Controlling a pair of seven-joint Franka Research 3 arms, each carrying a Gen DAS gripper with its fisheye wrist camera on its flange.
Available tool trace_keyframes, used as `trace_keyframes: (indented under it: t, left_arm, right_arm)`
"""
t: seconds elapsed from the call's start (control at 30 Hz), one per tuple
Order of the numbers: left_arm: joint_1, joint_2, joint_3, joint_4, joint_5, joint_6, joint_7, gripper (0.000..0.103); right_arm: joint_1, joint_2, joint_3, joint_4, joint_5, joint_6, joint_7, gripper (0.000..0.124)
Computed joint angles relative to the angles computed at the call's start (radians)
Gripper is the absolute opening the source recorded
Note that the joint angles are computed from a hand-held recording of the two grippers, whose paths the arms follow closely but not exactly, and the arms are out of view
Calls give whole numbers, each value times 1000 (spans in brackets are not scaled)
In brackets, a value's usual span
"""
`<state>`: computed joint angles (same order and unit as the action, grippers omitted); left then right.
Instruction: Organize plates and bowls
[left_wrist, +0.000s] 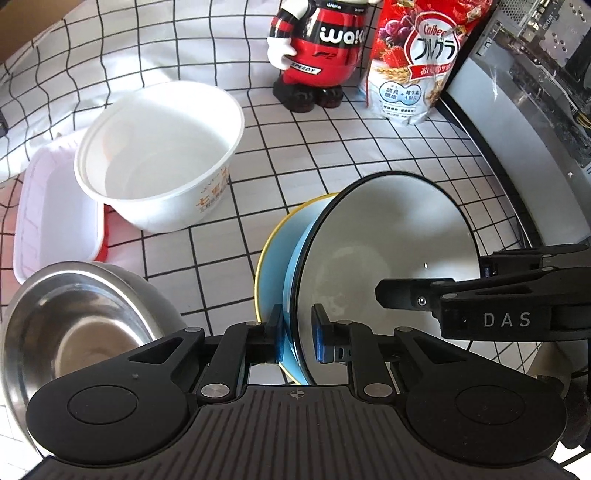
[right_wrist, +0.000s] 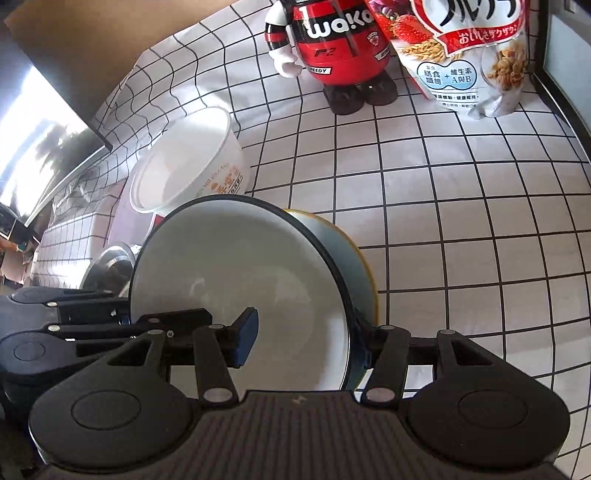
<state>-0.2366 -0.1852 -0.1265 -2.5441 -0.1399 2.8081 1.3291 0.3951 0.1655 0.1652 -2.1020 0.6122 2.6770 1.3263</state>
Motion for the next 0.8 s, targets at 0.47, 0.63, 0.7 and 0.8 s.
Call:
trace_keyframes:
  t: [0.47, 0.63, 0.7, 0.8]
  left_arm:
    - [45, -90, -30, -77, 125, 96, -117, 17]
    - [132, -108, -91, -103, 323, 149, -290, 19]
    - [153, -115, -94, -109, 362, 154, -355, 19]
    - [136, -128, -52, -131, 350, 184, -413, 19]
  right_arm:
    - [34, -62, -15, -47, -201, 69, 15, 62]
    - [34, -84, -24, -81, -254, 120, 53, 64]
    - [29, -90, -26, -92, -254, 135, 62, 65]
    - [19, -109, -19, -121, -195, 172, 26, 72]
